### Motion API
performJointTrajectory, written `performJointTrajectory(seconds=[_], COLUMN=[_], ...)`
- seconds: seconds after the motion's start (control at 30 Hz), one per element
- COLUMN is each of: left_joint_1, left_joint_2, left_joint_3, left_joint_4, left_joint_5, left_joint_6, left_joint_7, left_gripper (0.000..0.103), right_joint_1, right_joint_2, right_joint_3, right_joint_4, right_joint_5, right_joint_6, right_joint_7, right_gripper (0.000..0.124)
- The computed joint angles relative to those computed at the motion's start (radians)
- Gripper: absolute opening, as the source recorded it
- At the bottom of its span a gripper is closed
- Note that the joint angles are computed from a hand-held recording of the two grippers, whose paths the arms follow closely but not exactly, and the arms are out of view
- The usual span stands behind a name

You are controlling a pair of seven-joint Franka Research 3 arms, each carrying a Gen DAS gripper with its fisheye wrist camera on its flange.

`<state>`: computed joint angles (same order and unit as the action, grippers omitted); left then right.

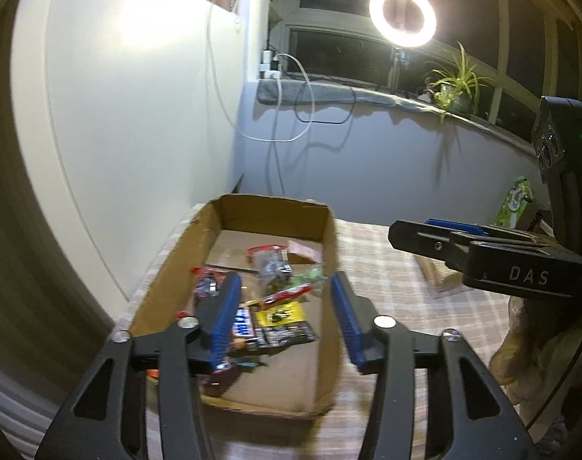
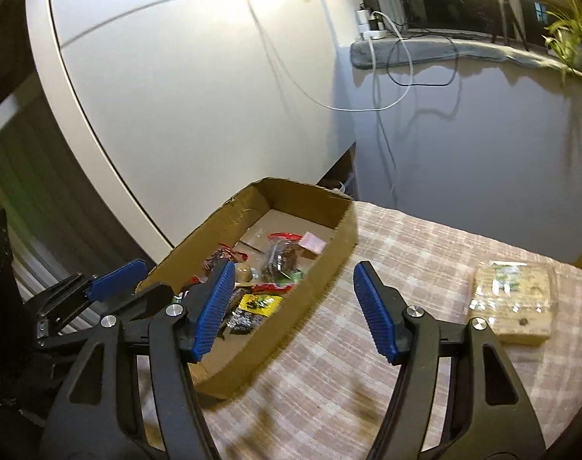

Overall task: Organize snacks
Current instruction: 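Move both tools from the box to the wrapped bread loaf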

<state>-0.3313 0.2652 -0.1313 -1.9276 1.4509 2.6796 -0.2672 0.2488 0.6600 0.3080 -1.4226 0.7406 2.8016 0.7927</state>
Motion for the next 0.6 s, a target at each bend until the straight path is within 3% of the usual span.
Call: performJointTrajectory(seconds=[0.07,0.17,0.33,0.43,0.6], left_joint_1=[-0.003,-0.016,-0.044,-0.055,-0.038], left_joint_2=[0.021,0.054,0.132,0.195,0.323], left_joint_3=[-0.003,-0.003,0.009,0.017,-0.019], left_joint_4=[0.027,0.069,0.164,0.234,0.362], left_joint_5=[0.000,-0.015,-0.073,-0.149,-0.362], left_joint_6=[0.017,0.034,0.089,0.146,0.212], left_joint_7=[0.003,0.029,0.096,0.162,0.357], left_gripper=[0.057,0.057,0.059,0.063,0.066], right_joint_1=[-0.014,-0.014,-0.027,-0.065,-0.113], right_joint_2=[-0.019,-0.044,-0.071,-0.073,-0.042], right_joint_3=[-0.010,-0.044,-0.095,-0.090,-0.107], right_joint_4=[-0.023,-0.060,-0.112,-0.129,-0.096], right_joint_5=[0.004,-0.015,-0.063,-0.060,-0.075], right_joint_6=[-0.009,-0.001,0.027,0.037,0.007], right_joint_7=[0.009,0.042,0.098,0.097,0.127], right_gripper=[0.070,0.086,0.089,0.091,0.091])
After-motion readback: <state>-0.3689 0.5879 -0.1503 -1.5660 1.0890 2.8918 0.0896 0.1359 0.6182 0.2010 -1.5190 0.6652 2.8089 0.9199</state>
